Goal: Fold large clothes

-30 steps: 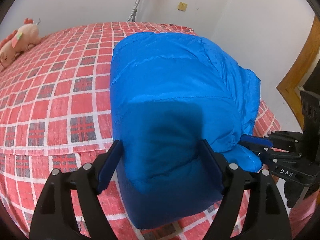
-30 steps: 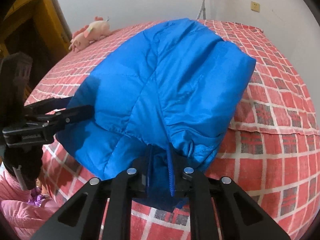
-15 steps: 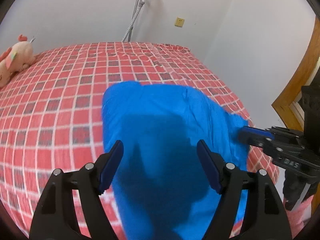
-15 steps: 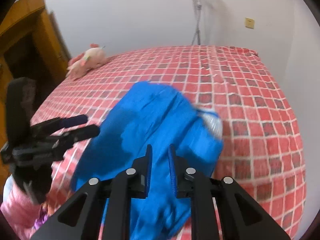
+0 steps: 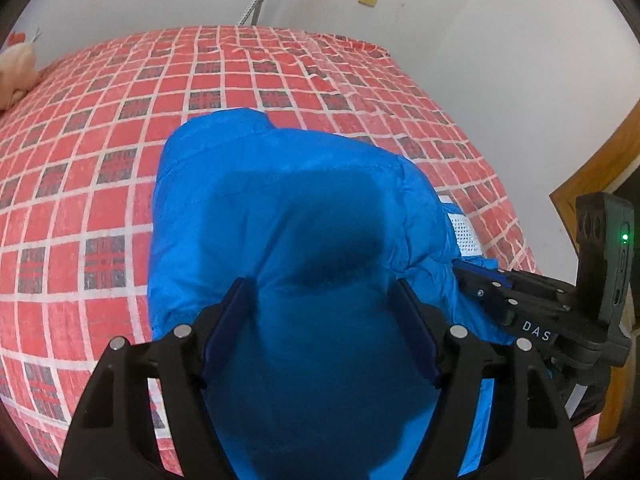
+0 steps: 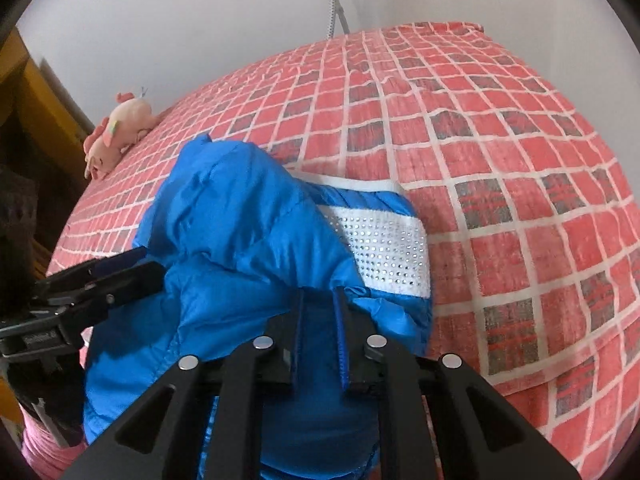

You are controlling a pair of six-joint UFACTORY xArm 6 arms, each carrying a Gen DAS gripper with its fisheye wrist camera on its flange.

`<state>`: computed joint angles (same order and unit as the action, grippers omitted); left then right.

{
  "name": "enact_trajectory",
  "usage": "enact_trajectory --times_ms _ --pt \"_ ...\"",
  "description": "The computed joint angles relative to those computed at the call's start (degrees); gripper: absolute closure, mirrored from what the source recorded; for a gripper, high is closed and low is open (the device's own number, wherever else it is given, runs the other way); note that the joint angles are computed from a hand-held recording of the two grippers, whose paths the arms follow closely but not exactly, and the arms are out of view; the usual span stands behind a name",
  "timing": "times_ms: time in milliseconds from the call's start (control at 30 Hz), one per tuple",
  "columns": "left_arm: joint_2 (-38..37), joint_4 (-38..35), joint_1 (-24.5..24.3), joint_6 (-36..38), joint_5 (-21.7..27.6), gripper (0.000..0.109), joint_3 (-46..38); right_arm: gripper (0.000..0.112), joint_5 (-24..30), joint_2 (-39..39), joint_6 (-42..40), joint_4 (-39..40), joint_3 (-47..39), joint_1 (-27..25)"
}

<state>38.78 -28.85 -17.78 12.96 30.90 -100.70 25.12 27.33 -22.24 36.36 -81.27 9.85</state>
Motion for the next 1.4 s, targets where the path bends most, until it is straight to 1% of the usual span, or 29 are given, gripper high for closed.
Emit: enact_trajectory --times_ms 67,133,167,267,333,400,467,533,567,600,667,700,733,833,867,933,1067,1100,1167,1200,1233,1267,1300,1333,1367,1400 --pt "-2.11 -0.81 0.23 0.60 0.16 0.039 2.04 0.097 -1.91 -2.88 0.09 -0.95 2.82 0.47" --pt "-7.00 -5.88 0.26 5.46 -2.15 0.039 8.07 0.091 -4.45 -7.05 -2.41 0.36 6.99 1.36" --pt "-9.21 -6.63 0.03 6.88 -4.17 0.039 11.07 0.090 -4.94 -8.48 -3.82 1.21 8.25 1.75" --pt "-14.30 -5.33 -1.06 7.23 -10.05 0.039 18.70 0.090 -6.31 -14.18 -8.21 2.66 13.91 3.55" --pt "-16.28 -3.05 -1.48 5.13 -11.88 0.039 21.96 0.090 -6.16 -16.56 -8.95 1.92 16.54 4.68" --pt "-17.36 -3.61 -1.93 5.58 -12.37 0.039 23.96 0.090 -5.73 -17.72 -7.56 -0.50 18.42 5.39" --pt "-17.52 -2.88 -2.58 5.50 -12.49 0.039 25.28 0.090 -7.47 -17.96 -5.10 -3.65 20.23 6.00" --pt "-17.25 -0.52 -3.24 4.72 -15.04 0.037 26.79 0.090 -8.68 -17.58 -5.27 -3.38 21.16 6.18" --pt "-17.32 -0.10 -3.50 4.87 -16.37 0.037 27.60 0.090 -8.90 -17.37 -6.85 -1.34 21.44 6.21" --pt "-17.31 -1.20 -3.58 5.91 -16.62 0.037 27.84 0.090 -8.95 -16.77 -9.61 2.05 21.48 6.14" --pt "-17.15 -3.22 -3.85 7.98 -17.18 0.037 28.30 0.090 -9.33 -15.66 -16.81 10.70 21.45 6.27" --pt "-17.04 -3.45 -3.98 8.57 -17.66 0.037 28.52 0.090 -9.57 -15.47 -18.95 13.18 21.48 6.26" --pt "-16.86 -3.62 -4.06 8.99 -18.04 0.037 28.61 0.090 -10.03 -15.01 -22.38 17.30 21.42 6.41" --pt "-16.21 -4.66 -4.27 9.80 -18.95 0.037 28.55 0.090 -11.80 -14.18 -26.72 22.81 21.24 7.12" --pt "-15.97 -4.37 -4.30 9.32 -19.04 0.037 28.37 0.090 -12.39 -14.06 -26.64 22.97 21.27 7.36" --pt "-15.99 -3.92 -4.30 8.58 -18.81 0.037 28.31 0.090 -12.61 -14.13 -24.18 20.66 21.34 7.46" --pt "-16.86 -2.88 -3.46 6.92 -15.88 0.037 27.71 0.089 -8.28 -15.04 -14.27 11.27 20.41 5.97" --pt "-17.27 -2.66 -3.15 6.34 -15.31 0.037 27.85 0.087 -8.00 -15.72 -13.34 10.27 20.88 5.88" --pt "-18.28 -1.38 -2.13 3.67 -14.20 0.037 28.28 0.079 -7.68 -17.43 -10.60 6.82 21.69 5.67" --pt "-18.93 -1.69 -1.41 3.31 -13.74 0.037 28.61 0.065 -7.83 -18.36 -8.13 4.19 22.29 5.52" --pt "-19.34 -2.19 -0.78 3.53 -13.45 0.037 28.76 0.057 -7.78 -19.35 -5.01 1.08 22.83 5.14" --pt "-19.63 -2.07 -0.11 3.28 -13.01 0.033 28.79 0.054 -7.69 -19.88 -2.37 -1.61 23.08 4.71" --pt "-19.81 -2.00 0.76 2.99 -12.10 0.032 28.60 0.051 -7.36 -20.32 0.61 -4.78 23.20 4.19" --pt "-19.81 -2.46 1.57 3.23 -10.86 0.032 28.17 0.048 -5.86 -20.49 3.07 -7.59 22.66 3.42" --pt "-19.70 -2.51 2.01 3.26 -9.91 0.031 27.78 0.046 -3.86 -20.26 3.47 -8.00 21.68 2.81" --pt "-19.41 -2.59 2.58 3.53 -8.59 0.029 27.12 0.041 -1.87 -19.75 3.07 -7.28 20.60 2.32"
